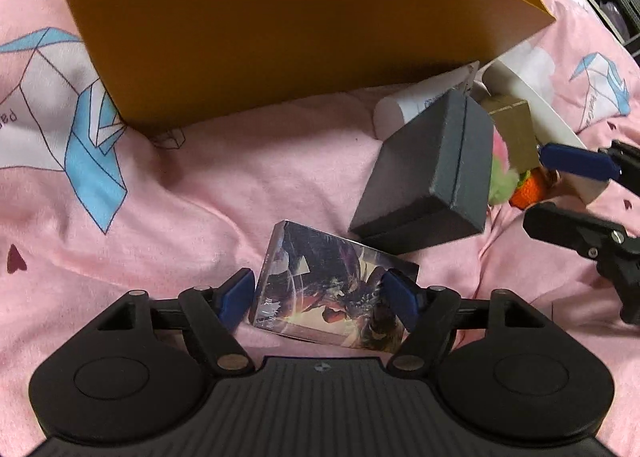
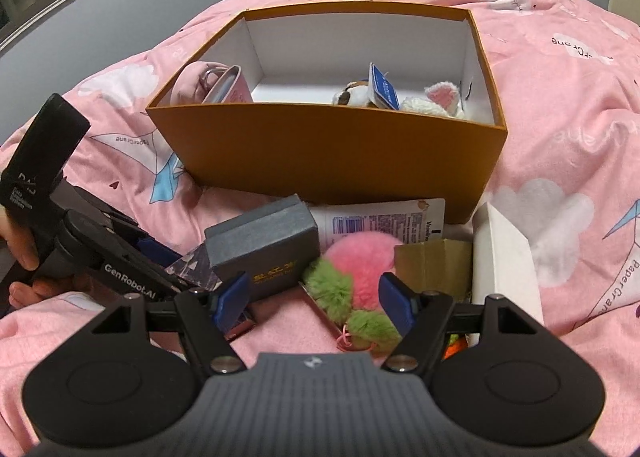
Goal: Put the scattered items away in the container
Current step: 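Move the left tool to the purple printed card box on the bed, then grasp the purple card box with the left gripper and lift it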
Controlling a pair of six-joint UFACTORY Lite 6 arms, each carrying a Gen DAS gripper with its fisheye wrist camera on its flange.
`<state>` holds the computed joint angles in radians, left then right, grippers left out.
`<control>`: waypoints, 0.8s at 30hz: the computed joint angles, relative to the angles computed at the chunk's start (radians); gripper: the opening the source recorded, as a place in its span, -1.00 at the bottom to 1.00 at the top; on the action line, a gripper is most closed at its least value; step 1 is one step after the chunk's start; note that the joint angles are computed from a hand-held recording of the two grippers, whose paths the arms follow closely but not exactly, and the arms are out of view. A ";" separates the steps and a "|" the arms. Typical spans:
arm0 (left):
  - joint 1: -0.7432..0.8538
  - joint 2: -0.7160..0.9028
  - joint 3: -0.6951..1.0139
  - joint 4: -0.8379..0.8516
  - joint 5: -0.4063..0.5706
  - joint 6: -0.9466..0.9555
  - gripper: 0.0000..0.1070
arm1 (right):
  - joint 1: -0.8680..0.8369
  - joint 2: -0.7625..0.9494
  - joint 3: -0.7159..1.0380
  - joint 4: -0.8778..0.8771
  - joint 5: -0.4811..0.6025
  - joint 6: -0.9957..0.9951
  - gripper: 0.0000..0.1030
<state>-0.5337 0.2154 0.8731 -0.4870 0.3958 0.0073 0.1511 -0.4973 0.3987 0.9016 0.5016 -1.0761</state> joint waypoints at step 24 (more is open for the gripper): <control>-0.092 -0.376 -0.138 -0.022 0.040 0.008 -0.43 | -0.026 0.010 0.012 0.029 0.059 -0.006 0.37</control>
<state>-0.6254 -0.1607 0.7348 -0.5088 0.4354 0.0153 0.1254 -0.4871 0.4111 0.9306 0.5610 -1.0823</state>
